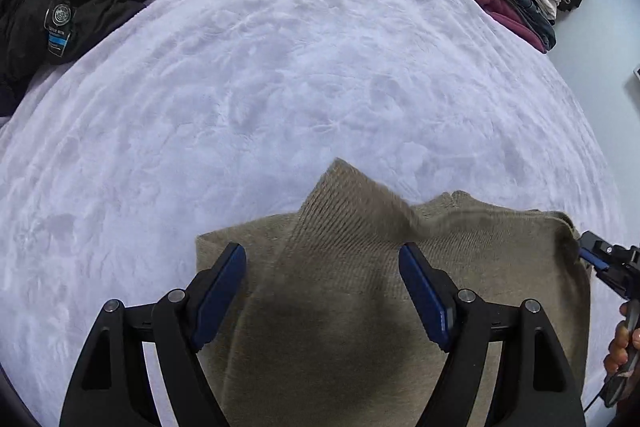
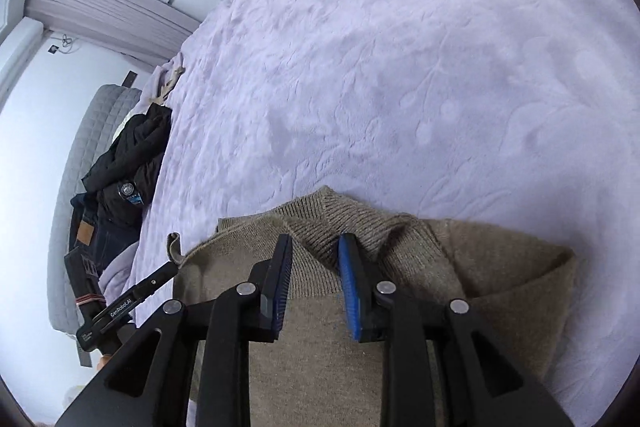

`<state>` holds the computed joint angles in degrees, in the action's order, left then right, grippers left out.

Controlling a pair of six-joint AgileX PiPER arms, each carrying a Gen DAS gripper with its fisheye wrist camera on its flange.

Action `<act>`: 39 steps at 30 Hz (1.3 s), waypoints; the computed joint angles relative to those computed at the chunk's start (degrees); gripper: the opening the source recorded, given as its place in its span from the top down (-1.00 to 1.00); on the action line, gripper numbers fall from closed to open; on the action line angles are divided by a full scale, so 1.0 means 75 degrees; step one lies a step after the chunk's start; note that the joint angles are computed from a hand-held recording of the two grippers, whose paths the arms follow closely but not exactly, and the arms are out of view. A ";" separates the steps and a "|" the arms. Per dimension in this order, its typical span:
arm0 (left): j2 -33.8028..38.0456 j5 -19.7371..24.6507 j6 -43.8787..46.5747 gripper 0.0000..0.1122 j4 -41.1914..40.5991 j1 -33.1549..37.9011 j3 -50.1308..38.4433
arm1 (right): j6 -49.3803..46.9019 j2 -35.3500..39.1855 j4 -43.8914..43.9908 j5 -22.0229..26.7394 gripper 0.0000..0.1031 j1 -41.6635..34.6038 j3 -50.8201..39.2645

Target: Fold small clothes

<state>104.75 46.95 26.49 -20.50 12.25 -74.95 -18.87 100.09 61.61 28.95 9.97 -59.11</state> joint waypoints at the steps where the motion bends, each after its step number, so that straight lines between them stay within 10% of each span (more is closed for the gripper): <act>1: 0.0000 -0.0003 -0.0035 -0.41 0.0175 0.0010 0.0003 | 0.0104 -0.0099 -0.0179 -0.0036 0.37 0.0021 0.0024; 5: 0.0045 -0.0138 -0.0333 -0.41 0.0897 0.0059 0.0119 | 0.1103 -0.0148 -0.1261 -0.0349 0.36 0.0071 -0.0065; 8: -0.0117 -0.0090 0.0002 -0.41 0.0747 0.0315 0.0369 | 0.1994 -0.0215 -0.1678 -0.0674 -0.10 -0.0076 0.0153; 28: -0.1744 0.2110 0.3395 -0.39 0.0081 0.2930 0.2778 | 0.5675 -0.4743 -0.4391 0.0029 -0.12 0.1505 0.4235; 32: -0.1469 0.2360 0.3434 0.13 0.0018 0.3043 0.2749 | 0.5401 -0.4612 -0.3716 -0.0181 -0.11 0.1823 0.4563; 34: -0.1454 0.2315 0.3507 0.66 0.0031 0.3060 0.2783 | 0.5165 -0.4487 -0.3484 -0.0261 0.14 0.1809 0.4555; 35: -0.1425 0.2417 0.3540 0.67 -0.0003 0.3096 0.2729 | 0.5313 -0.4431 -0.3672 -0.0217 0.65 0.1852 0.4484; 39: -0.1816 0.2902 0.4094 0.72 -0.0244 0.3463 0.2649 | 0.5075 -0.4681 -0.3799 0.0423 0.81 0.1653 0.4199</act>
